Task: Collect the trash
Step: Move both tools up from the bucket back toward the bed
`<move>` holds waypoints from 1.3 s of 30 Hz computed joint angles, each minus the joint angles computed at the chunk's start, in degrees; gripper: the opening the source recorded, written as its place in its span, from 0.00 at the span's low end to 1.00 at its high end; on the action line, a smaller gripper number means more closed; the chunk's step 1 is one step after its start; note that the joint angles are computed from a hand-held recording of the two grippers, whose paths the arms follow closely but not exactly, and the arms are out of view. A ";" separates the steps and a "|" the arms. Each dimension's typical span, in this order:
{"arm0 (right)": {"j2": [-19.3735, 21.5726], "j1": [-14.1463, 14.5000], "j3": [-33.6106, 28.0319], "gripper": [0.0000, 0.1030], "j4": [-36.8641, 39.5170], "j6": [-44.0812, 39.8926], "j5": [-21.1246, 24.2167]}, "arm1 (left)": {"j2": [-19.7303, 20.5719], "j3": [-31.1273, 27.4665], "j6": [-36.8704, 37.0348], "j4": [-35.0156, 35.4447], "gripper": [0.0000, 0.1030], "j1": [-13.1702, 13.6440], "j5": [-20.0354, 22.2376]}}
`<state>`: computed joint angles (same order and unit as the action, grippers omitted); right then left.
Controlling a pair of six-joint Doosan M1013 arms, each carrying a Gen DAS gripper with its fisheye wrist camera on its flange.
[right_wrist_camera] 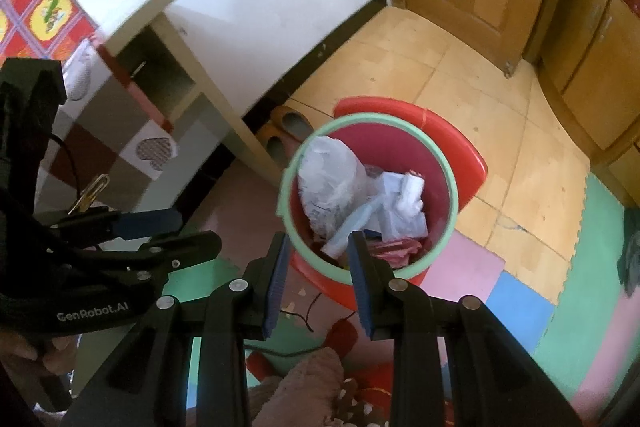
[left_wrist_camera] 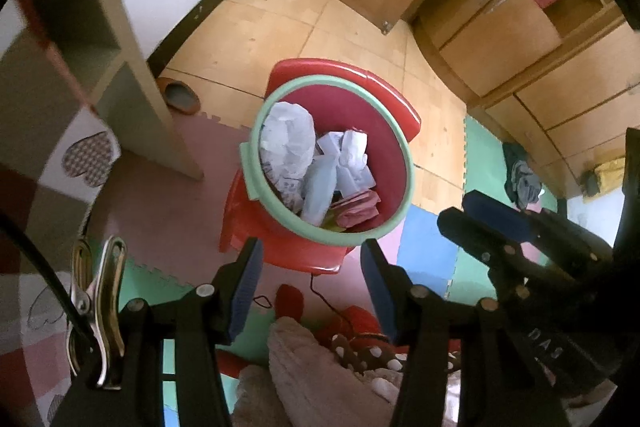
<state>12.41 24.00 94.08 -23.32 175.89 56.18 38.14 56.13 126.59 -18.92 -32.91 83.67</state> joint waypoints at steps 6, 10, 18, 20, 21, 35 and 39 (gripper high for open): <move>1.08 0.88 -3.74 0.30 -0.87 -3.49 0.77 | -0.55 -1.64 -1.19 -1.07 0.52 2.22 1.38; 2.07 1.43 -6.28 0.30 -1.38 -6.04 1.01 | -0.87 -2.66 -2.09 -0.94 0.52 3.56 1.47; 4.61 2.62 -11.46 0.30 -1.49 -10.37 1.79 | -1.68 -4.14 -4.32 -1.61 0.52 6.63 1.94; 5.35 2.96 -12.97 0.30 -1.56 -11.55 1.96 | -1.82 -4.70 -4.80 -1.44 0.52 7.49 2.11; 5.76 3.15 -13.82 0.30 -1.53 -12.27 1.91 | -1.82 -4.99 -5.00 -1.27 0.52 7.80 2.14; 10.66 5.36 -24.07 0.30 -1.85 -19.04 1.64 | -2.80 -7.44 -8.98 -0.70 0.52 13.06 1.69; 12.23 5.87 -27.48 0.30 -1.53 -21.76 1.30 | -2.84 -8.70 -10.09 -1.67 0.52 14.86 2.64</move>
